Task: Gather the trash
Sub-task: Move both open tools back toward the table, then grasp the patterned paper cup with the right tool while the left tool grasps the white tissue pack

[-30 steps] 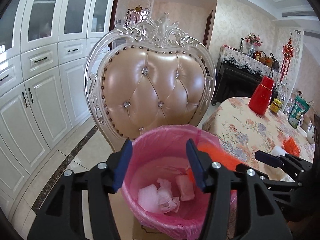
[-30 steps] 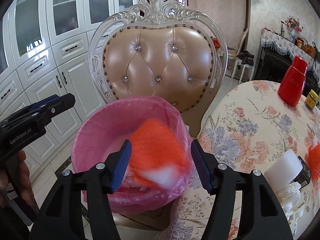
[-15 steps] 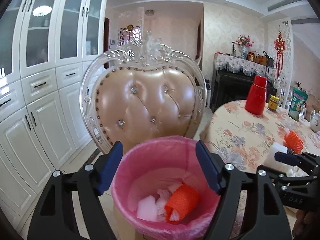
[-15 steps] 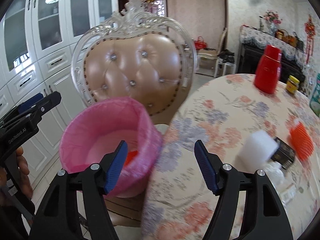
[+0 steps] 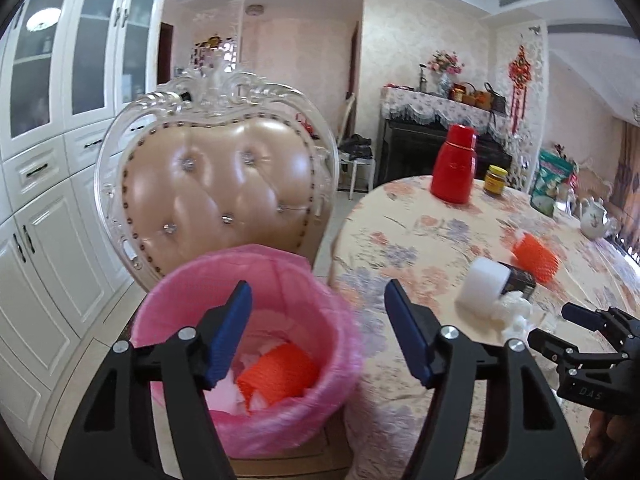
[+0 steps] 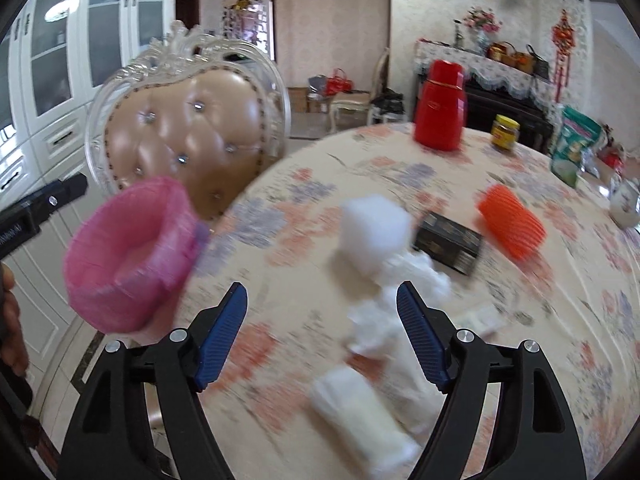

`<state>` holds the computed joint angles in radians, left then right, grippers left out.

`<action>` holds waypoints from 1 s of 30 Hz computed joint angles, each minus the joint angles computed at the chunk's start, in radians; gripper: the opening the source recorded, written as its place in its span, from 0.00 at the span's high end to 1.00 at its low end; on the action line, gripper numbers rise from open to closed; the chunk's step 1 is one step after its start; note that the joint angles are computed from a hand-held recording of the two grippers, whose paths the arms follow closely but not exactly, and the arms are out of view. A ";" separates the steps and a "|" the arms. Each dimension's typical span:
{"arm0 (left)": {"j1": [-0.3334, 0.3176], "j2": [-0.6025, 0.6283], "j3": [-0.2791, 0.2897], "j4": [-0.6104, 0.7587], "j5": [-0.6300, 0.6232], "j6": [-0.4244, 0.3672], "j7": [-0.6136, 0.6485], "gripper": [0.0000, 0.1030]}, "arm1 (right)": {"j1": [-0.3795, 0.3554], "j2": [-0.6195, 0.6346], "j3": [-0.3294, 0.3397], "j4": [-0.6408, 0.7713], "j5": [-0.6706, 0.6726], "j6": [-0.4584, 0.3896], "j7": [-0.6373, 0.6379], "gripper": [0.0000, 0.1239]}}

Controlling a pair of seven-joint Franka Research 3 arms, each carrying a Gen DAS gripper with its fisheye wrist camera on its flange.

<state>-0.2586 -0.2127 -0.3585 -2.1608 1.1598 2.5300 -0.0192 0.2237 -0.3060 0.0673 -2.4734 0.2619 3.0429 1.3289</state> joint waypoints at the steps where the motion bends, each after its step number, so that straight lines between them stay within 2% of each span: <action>1: -0.006 0.013 -0.009 0.014 -0.001 -0.013 0.007 0.36 | -0.004 -0.005 -0.010 -0.010 0.001 -0.002 -0.006 0.41; 12: -0.079 0.099 -0.011 0.095 -0.008 -0.012 0.023 0.37 | -0.032 0.018 -0.080 -0.050 0.037 -0.049 -0.093 0.41; 17: -0.110 0.140 -0.005 0.135 -0.016 -0.021 0.036 0.37 | -0.025 0.041 -0.099 -0.039 0.086 -0.078 -0.141 0.47; 19: -0.121 0.156 -0.001 0.149 -0.019 -0.021 0.045 0.36 | -0.022 0.051 -0.103 -0.030 0.106 -0.097 -0.160 0.53; 21: -0.133 0.171 0.003 0.162 -0.024 -0.020 0.057 0.36 | -0.003 0.057 -0.122 -0.022 0.153 -0.115 -0.206 0.55; 30: -0.181 0.250 0.025 0.221 -0.066 0.008 0.107 0.34 | -0.029 0.008 -0.118 -0.055 0.203 -0.105 -0.252 0.57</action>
<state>-0.4394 0.0377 -0.3331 -1.9396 1.0941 2.5380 0.0876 0.1944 -0.2981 -0.0508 -2.5287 0.4653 2.9379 1.0773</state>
